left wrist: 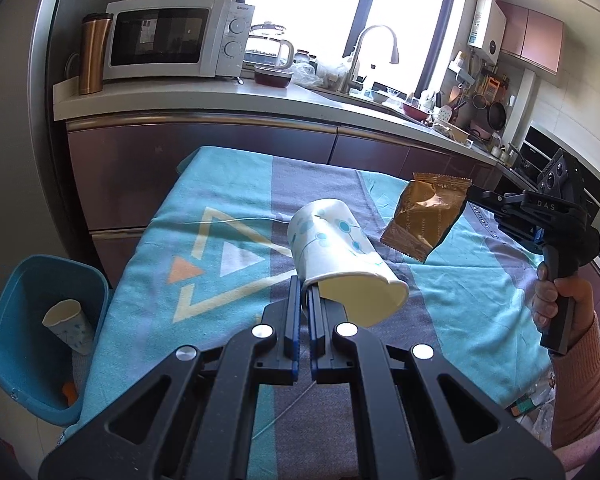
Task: Collect trash
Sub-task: 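Carry the cup and brown wrapper over the teal bin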
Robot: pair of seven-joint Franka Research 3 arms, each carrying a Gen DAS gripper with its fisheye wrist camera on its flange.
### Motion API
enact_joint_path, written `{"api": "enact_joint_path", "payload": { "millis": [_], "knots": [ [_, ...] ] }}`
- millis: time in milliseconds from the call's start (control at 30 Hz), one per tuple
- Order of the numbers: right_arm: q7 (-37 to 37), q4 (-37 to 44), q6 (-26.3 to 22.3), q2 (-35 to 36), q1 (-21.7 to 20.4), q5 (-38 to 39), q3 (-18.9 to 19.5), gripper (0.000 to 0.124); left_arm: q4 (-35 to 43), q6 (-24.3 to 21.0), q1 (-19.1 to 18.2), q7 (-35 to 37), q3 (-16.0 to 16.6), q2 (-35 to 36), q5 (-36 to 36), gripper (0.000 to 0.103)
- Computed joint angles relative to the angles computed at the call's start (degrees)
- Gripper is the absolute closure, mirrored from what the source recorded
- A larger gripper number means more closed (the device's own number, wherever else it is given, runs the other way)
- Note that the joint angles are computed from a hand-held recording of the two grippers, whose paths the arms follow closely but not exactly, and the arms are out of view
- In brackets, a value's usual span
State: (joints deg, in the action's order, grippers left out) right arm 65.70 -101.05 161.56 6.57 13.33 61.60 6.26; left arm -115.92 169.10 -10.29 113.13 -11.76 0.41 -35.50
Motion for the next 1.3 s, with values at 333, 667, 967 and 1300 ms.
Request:
{"api": "enact_joint_path", "payload": {
  "millis": [333, 667, 967, 1300],
  "knots": [
    [-4.9, 2.0, -1.7, 0.7, 1.2, 5.6, 1.5, 0.122, -4.0, 1.4, -0.6, 1.0, 2.5, -3.8, -1.7, 0.099],
    [-6.9, 7.7, -3.9, 4.6, 2.6, 7.4, 3.3, 0.122, -9.2, 3.5, -2.2, -3.8, 7.1, -8.6, 2.7, 0.099],
    [-6.3, 14.8, -6.7, 9.8, 3.0, 5.8, 5.4, 0.122, -13.4, 4.9, -3.5, -8.7, 11.6, -12.4, 8.0, 0.099],
    [-3.7, 22.1, -9.4, 15.6, 3.6, 2.1, 7.7, 0.122, -16.6, 5.6, -3.5, -14.7, 14.6, -15.2, 14.5, 0.099]
  ]
}}
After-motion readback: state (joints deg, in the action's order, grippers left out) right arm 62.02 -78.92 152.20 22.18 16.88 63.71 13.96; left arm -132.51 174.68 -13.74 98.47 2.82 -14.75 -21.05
